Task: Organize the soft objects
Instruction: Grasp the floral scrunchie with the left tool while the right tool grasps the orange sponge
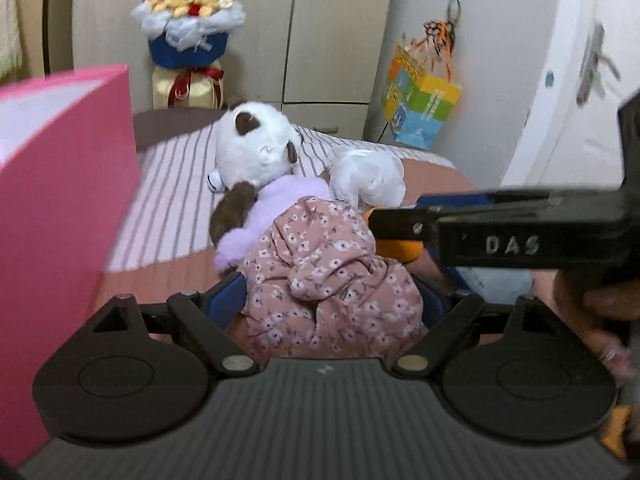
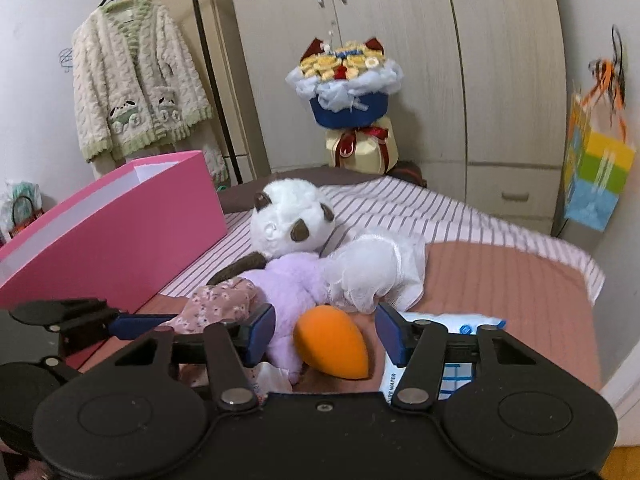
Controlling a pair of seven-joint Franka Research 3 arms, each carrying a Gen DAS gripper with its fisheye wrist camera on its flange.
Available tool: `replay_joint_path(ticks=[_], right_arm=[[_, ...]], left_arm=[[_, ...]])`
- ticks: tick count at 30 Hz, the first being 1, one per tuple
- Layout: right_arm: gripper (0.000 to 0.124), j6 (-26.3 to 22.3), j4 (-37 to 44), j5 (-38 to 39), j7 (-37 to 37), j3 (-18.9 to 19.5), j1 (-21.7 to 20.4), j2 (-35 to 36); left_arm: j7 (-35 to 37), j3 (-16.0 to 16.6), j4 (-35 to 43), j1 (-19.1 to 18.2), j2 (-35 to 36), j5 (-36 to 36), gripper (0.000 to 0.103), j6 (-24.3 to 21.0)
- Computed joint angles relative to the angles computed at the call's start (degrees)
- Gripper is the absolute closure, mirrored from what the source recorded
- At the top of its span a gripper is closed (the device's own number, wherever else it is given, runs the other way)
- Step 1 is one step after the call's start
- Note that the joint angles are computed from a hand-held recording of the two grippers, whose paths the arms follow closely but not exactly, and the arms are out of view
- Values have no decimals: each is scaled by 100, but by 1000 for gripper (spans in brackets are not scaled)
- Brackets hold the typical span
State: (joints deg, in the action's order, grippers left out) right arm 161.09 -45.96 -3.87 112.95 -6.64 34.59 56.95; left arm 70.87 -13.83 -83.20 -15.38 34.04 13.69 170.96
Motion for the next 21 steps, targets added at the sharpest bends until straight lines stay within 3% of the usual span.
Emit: replay_joint_path(ticks=[2,3,6,11,13,15,18,21], right_arm=[[69,-201,328,86,-10,90,-60,208],[72,-321,483,119,-13,126,-83,305],[74,-363,541,227,-89,282,-147,380],[76,-346,680,135,113,79,-55,503],[78,-280,536,29,220,-45,18,426],[80,-174,321,-82,347,-162,93,303],[80,110,-102,-270,615,-376,227,82],[80,445,-540,-461,977,-696,421,-153]], left_arm=[[-117,-67,16,65,40,-170,19,-42],[-277,63,12,-25,34,-159,21,-59],[-418,99,-44,-30,-2,-134,38,-88],[10,-436,-79,327,34,-411,72,-56],[-54,-318,-121,232,0,-411,79,27],[-244,9,-158,-12,-61,-227,82,106],[-260,-93,-256,90,-110,-233,83,190],[-393,29,-433,45,-236,-152,83,381]])
